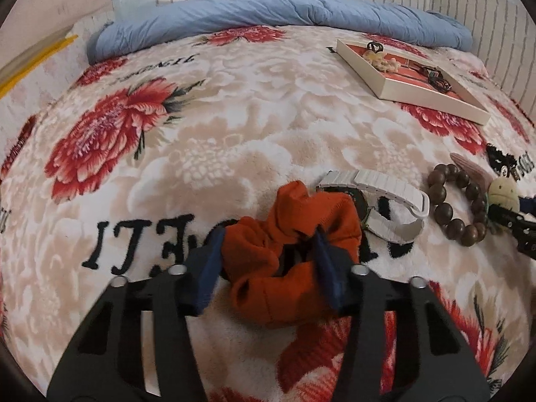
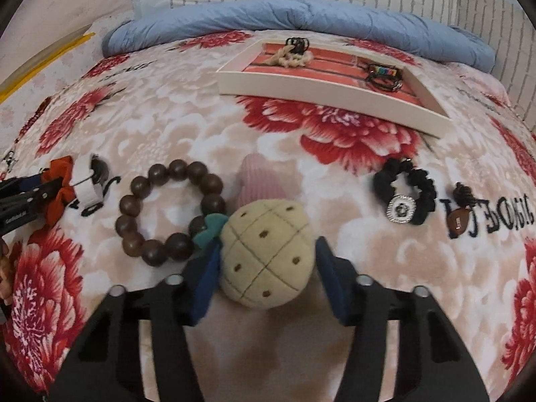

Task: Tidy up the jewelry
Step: 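Close left tool on the orange scrunchie while right tool closes on the pineapple clip, then carry scrunchie and pineapple clip into the tray and open both tools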

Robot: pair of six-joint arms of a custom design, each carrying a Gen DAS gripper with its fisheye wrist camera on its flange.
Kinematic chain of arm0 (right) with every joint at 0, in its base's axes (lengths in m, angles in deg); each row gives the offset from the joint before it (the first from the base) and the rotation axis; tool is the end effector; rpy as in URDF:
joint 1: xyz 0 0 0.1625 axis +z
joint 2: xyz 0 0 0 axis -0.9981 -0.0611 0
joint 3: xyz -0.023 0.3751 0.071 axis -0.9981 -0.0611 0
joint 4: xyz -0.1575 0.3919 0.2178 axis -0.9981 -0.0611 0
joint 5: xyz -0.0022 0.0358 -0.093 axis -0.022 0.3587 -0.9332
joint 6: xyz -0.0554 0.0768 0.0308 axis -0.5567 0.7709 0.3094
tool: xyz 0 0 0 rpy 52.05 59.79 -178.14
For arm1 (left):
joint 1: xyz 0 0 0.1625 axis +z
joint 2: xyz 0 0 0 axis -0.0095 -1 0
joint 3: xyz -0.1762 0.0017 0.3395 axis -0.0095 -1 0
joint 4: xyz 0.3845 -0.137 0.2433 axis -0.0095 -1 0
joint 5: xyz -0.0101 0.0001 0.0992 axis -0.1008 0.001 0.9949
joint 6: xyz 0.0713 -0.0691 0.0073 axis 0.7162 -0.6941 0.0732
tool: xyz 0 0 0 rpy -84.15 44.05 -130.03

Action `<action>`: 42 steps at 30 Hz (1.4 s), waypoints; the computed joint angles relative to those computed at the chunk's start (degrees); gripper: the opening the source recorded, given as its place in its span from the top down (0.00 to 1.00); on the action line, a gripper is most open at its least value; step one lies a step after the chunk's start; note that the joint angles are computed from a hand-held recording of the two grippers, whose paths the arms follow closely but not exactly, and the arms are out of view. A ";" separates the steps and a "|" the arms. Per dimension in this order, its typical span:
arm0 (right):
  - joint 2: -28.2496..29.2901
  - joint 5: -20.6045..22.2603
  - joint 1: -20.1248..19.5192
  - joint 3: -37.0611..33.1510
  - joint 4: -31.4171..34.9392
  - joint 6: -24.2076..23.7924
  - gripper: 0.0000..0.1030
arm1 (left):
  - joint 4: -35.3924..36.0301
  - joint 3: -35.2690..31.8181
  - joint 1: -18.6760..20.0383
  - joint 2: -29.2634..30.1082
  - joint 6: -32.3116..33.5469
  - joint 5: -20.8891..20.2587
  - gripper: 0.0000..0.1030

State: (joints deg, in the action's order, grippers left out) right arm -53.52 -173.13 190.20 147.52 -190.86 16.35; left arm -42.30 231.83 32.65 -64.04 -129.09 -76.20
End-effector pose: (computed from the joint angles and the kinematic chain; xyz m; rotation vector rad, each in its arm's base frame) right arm 0.2059 -0.4505 0.0580 1.0072 -2.3937 0.5163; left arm -0.0889 -0.3153 0.2105 -0.1129 2.0662 -0.9094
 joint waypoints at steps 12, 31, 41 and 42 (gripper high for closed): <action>-2.50 3.22 -0.74 0.30 2.78 0.90 0.57 | 1.91 -0.44 -0.79 0.08 -1.87 0.27 0.84; -3.57 9.95 -1.01 -10.89 8.42 -1.34 0.58 | -1.48 -11.74 3.29 12.91 -3.29 8.20 0.91; -1.22 11.14 -2.05 -18.79 10.67 -2.43 0.58 | -12.40 -16.69 6.11 18.71 5.62 11.65 0.93; -0.72 11.19 -2.22 -19.64 11.13 -2.33 0.58 | -13.14 -16.71 6.34 18.57 5.99 11.51 0.93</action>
